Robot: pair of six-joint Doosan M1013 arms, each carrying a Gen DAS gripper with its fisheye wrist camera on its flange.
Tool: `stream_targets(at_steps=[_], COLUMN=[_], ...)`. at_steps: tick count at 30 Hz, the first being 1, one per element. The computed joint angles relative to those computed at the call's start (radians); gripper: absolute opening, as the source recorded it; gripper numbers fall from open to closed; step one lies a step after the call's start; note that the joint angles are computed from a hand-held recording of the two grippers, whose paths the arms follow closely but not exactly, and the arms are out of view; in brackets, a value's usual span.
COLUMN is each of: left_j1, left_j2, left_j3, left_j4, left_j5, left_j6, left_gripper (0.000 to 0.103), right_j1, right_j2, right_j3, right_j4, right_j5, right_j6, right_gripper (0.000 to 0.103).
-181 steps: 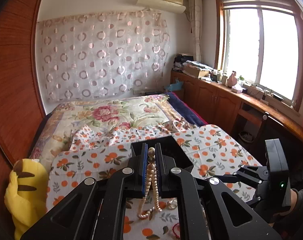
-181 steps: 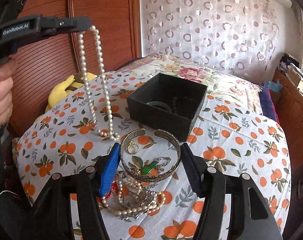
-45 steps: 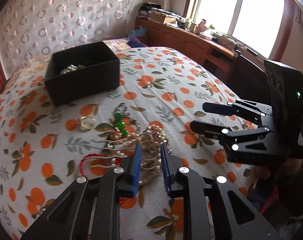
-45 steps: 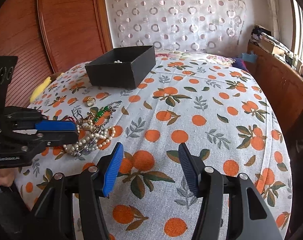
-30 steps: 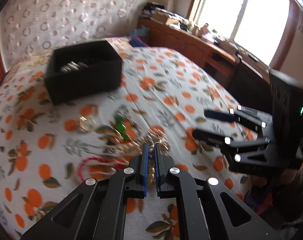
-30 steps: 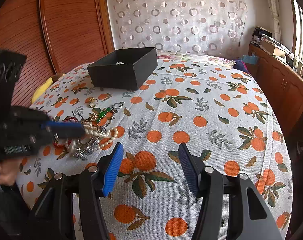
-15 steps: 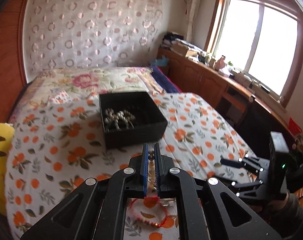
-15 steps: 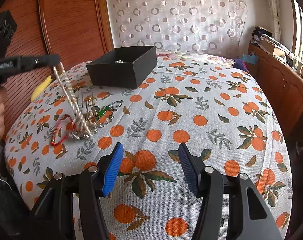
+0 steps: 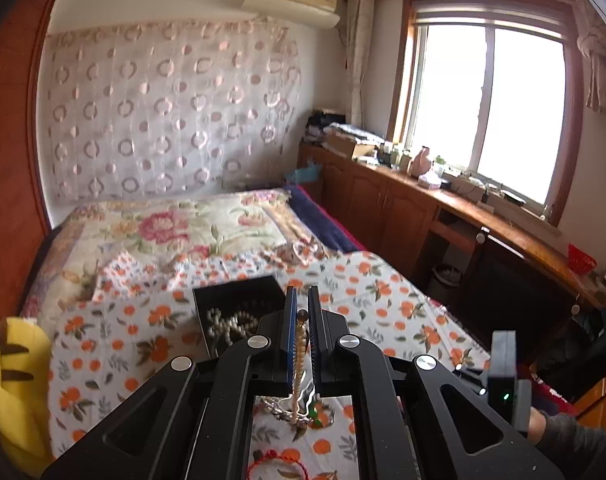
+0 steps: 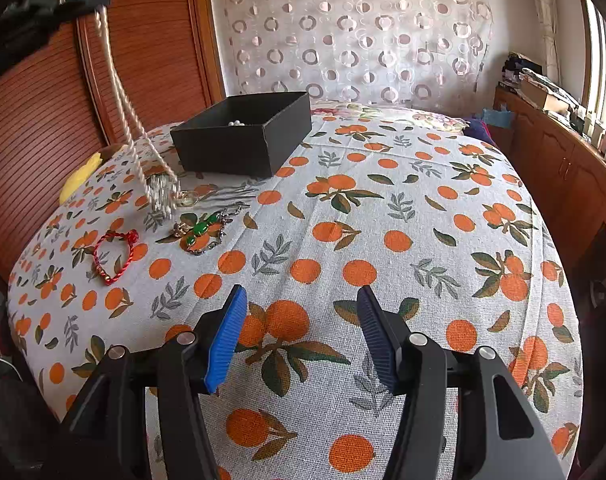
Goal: Organize jewelry
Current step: 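Lift the silver chain with the left tool and carry it toward the box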
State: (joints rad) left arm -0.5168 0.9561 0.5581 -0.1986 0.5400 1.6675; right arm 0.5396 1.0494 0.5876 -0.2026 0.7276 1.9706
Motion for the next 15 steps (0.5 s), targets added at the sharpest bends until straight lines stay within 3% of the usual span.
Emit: stream_targets(at_steps=[8,15], left_j1=[0.005,0.019], left_j2=[-0.056,-0.072], left_j3=[0.09,0.155], left_j4=[0.02,0.114], left_j5=[-0.09,-0.081], left_j6=[-0.008,-0.126], left_gripper=[0.005,0.005], right_j1=[0.005,0.014], right_j2=[0.009,0.052], right_j3=[-0.022,-0.125], right_j4=[-0.019,0.046], right_j5=[0.023,0.058], right_j6=[-0.016,-0.109], right_gripper=[0.059,0.059])
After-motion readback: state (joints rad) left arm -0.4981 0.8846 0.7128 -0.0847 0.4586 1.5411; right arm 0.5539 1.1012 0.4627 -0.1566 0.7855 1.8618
